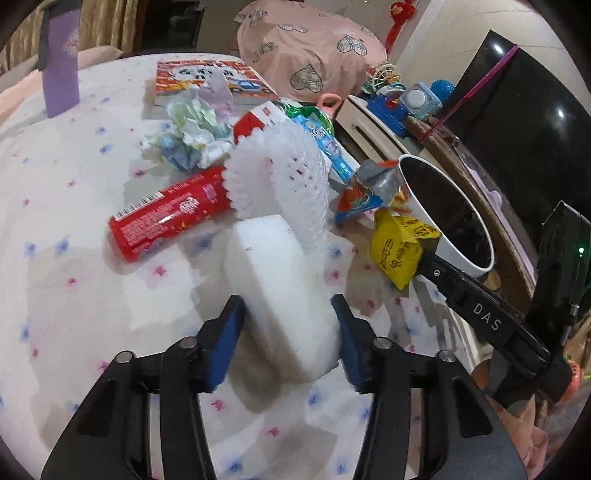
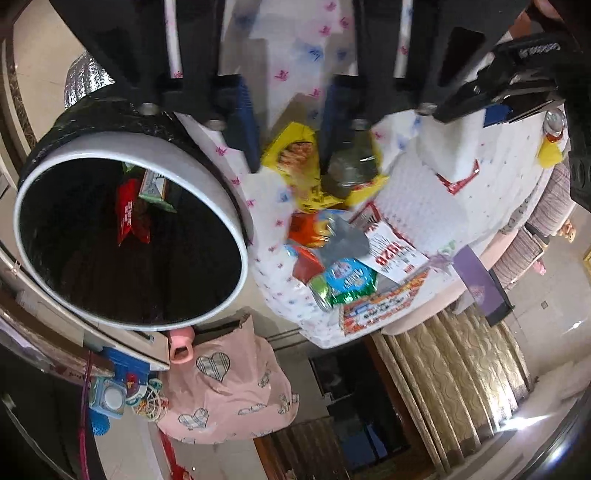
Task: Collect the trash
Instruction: 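Grasp the white sponge with the left tool while the right tool grasps the yellow packet, then carry the sponge and yellow packet over the bin and release both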
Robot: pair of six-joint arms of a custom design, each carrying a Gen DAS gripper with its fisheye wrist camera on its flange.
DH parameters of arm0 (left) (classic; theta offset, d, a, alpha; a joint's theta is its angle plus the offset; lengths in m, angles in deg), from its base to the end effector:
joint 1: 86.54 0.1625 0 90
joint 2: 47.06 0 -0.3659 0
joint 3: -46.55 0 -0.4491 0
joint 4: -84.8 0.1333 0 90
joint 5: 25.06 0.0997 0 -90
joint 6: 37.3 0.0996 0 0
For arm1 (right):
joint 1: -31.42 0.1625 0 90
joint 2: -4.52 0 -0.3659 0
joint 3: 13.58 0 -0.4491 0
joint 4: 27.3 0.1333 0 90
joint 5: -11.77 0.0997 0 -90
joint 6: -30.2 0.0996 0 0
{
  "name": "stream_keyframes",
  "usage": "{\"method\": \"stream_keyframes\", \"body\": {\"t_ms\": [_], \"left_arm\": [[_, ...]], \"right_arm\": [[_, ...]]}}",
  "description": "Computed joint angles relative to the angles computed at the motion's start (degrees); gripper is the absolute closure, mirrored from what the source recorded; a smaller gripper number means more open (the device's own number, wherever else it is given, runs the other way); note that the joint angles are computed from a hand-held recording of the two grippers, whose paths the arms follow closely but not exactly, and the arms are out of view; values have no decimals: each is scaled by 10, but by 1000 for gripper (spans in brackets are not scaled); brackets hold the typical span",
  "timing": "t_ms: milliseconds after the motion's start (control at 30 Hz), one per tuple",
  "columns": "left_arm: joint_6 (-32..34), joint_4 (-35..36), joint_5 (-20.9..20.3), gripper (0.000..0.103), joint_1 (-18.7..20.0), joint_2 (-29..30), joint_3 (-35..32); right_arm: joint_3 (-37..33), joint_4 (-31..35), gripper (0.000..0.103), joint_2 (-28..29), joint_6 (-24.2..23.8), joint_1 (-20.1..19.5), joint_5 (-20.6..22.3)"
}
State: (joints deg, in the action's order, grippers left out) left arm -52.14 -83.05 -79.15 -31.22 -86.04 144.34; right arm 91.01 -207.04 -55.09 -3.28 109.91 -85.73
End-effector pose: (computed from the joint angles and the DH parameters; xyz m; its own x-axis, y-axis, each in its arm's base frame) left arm -0.2051 -0.6334 -0.0352 -0.8868 0.0943 -0.4524 0.3215 0.8292 -0.4573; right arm -0.0104 -0.6542 0.1608 -0.8732 -0.1437 0.4657 -0.4076 0.7392 -0.5362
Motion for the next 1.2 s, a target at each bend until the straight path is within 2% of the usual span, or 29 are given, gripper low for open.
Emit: {"method": "stream_keyframes", "body": {"t_ms": [67, 100, 167, 267, 567, 933, 1200], "left_arm": [[6, -5, 2, 59, -3, 0, 3], [6, -7, -1, 62, -3, -2, 6], [4, -8, -8, 66, -6, -6, 11], [5, -13, -16, 71, -11, -11, 20], [31, -20, -49, 72, -37, -9, 23], [64, 11, -68, 72, -49, 32, -43], [90, 44, -86, 72, -53, 73, -112]], "right_arm": [[5, -1, 82, -4, -2, -2, 5], [9, -5, 87, -8, -6, -3, 8], [20, -10, 88, -16, -10, -3, 9], [32, -3, 89, -30, -2, -9, 20], [76, -1, 89, -85, 12, -24, 43], [77, -2, 89, -123, 26, -40, 55], [49, 20, 89, -126, 34, -48, 44]]}}
